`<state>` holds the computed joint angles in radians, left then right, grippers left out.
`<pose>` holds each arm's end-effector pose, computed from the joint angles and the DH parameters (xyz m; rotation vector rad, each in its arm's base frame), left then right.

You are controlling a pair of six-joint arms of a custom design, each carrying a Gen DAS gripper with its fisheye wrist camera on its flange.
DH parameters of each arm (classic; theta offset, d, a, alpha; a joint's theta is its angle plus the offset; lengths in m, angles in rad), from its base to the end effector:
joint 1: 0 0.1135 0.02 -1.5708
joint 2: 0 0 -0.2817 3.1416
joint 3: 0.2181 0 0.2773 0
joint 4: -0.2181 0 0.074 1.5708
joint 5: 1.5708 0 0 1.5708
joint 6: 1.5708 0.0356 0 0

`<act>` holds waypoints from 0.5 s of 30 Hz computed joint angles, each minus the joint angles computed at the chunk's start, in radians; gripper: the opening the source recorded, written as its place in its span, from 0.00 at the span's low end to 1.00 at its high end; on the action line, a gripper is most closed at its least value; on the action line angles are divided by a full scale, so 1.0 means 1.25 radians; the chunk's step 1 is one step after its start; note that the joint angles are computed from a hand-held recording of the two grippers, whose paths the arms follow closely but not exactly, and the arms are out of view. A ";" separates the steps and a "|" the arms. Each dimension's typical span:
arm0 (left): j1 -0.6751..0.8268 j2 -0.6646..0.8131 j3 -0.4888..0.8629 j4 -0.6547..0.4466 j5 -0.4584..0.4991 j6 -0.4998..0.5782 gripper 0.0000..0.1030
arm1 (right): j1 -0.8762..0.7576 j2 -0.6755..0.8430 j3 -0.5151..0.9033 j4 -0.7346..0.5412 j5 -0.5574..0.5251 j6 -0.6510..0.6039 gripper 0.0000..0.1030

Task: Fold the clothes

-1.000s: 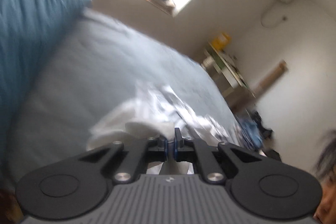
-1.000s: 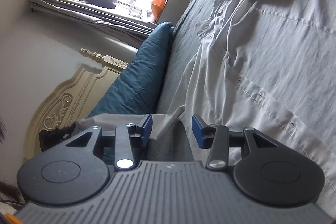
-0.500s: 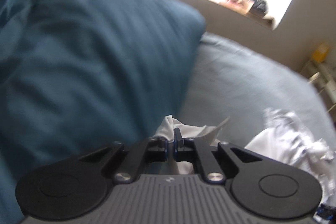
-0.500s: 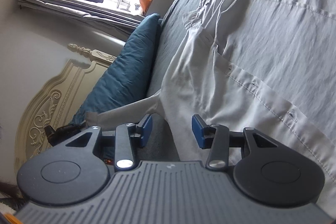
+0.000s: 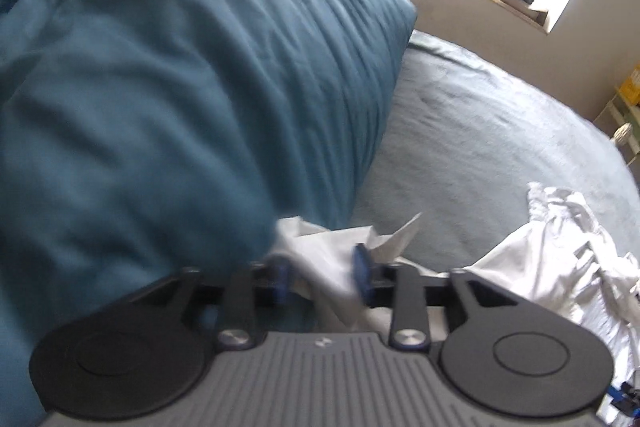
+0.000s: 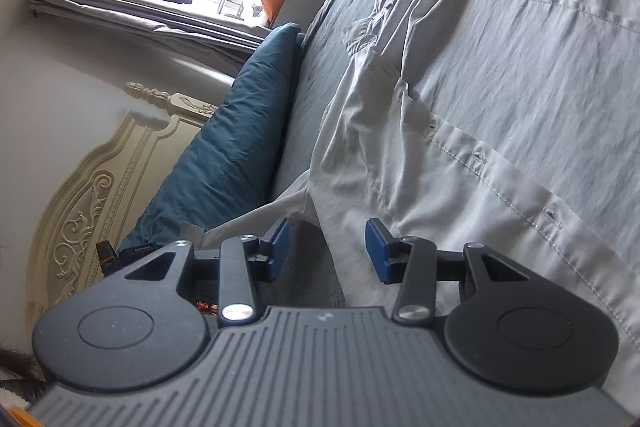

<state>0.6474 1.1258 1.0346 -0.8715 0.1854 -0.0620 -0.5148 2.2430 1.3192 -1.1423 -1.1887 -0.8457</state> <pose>0.1923 0.1371 0.3134 -0.8025 2.3775 0.0038 0.3340 -0.1510 0.0773 0.0088 2.2982 1.5505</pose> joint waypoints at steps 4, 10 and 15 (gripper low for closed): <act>-0.041 -0.067 -0.029 0.025 -0.056 -0.020 0.58 | -0.005 0.006 0.007 -0.013 -0.001 -0.007 0.41; -0.103 -0.117 -0.036 0.022 -0.135 -0.098 0.58 | -0.013 0.013 0.014 -0.030 -0.009 -0.021 0.41; -0.233 -0.166 -0.061 0.045 -0.255 -0.166 0.60 | -0.018 0.021 0.020 -0.033 -0.014 -0.023 0.41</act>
<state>0.3566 0.9179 0.9587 -0.8153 -0.1338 -0.2694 -0.5372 2.2688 1.3447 -1.1841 -1.2063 -0.8745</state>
